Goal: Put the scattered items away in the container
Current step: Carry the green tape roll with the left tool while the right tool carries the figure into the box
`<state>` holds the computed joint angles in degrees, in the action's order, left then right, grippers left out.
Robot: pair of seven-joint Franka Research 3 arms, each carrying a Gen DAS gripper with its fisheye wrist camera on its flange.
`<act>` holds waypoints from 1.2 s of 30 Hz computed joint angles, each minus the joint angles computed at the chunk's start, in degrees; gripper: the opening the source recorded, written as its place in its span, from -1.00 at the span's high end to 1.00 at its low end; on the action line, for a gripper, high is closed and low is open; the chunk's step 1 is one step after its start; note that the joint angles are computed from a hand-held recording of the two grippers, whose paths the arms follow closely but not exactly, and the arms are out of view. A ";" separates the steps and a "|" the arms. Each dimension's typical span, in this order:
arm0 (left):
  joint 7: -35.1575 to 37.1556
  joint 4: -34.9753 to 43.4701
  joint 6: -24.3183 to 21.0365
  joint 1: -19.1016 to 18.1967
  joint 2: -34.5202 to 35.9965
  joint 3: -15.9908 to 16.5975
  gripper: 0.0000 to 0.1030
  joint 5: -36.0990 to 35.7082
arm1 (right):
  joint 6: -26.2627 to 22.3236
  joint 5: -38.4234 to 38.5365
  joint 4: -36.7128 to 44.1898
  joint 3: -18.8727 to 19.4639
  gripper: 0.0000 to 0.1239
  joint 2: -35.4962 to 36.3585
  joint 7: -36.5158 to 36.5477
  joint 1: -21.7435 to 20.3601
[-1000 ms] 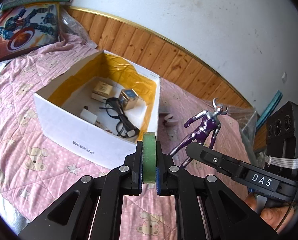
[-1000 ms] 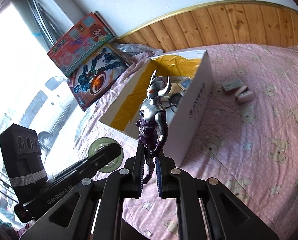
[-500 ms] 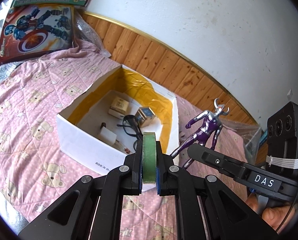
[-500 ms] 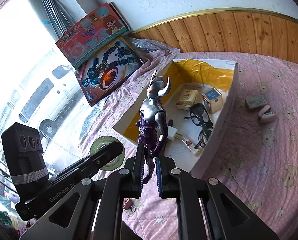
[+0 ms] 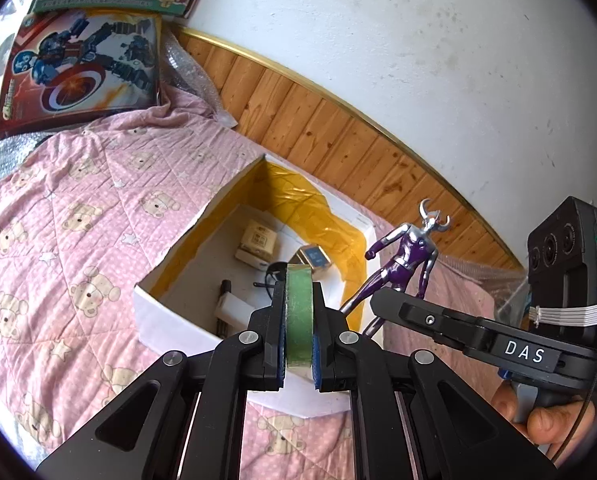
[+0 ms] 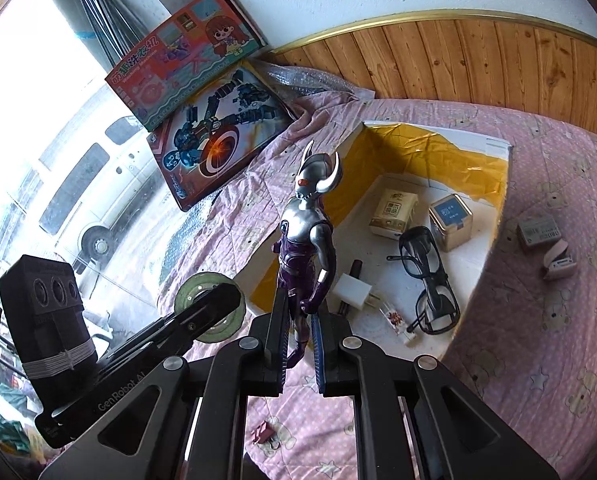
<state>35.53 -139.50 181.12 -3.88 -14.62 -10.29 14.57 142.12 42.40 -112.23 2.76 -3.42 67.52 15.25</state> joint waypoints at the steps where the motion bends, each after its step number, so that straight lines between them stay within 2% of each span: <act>1: 0.28 0.39 -0.14 -0.20 0.37 0.45 0.82 -0.15 | -0.52 -0.57 1.14 0.03 0.81 0.88 0.44 0.00; 9: 5.76 4.09 -1.03 -3.94 4.12 5.38 0.82 -4.77 | -4.34 -5.12 9.17 0.68 0.81 6.97 3.31 -0.58; 11: 9.43 5.07 -1.67 -6.65 5.20 7.79 0.82 -8.47 | -5.87 -5.93 11.60 0.81 0.81 8.86 4.13 -0.88; 13: 12.41 6.43 -2.88 -7.45 6.39 8.45 0.82 -11.32 | -7.14 -6.77 13.76 0.92 0.81 10.62 4.80 -1.24; 16: 16.85 8.44 -4.95 -7.52 8.12 8.35 0.82 -15.58 | -9.36 -7.65 17.54 1.12 0.81 13.72 6.30 -1.80; 23: 25.15 12.10 -9.33 -5.02 11.47 6.09 0.82 -24.00 | -15.12 -9.70 27.43 1.76 0.81 21.72 9.99 -2.95; 32: 28.69 18.09 -16.62 -0.87 16.04 2.79 0.82 -25.47 | -24.14 -12.78 43.59 2.55 0.81 34.12 15.61 -3.86; 36: 29.22 20.27 -19.97 0.16 17.73 2.00 0.82 -24.53 | -29.54 -14.97 54.13 2.82 0.81 41.62 18.58 -3.83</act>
<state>64.75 -119.23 161.15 -3.72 3.11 -8.29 -9.97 112.58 27.43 -58.09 5.58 38.19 86.10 11.42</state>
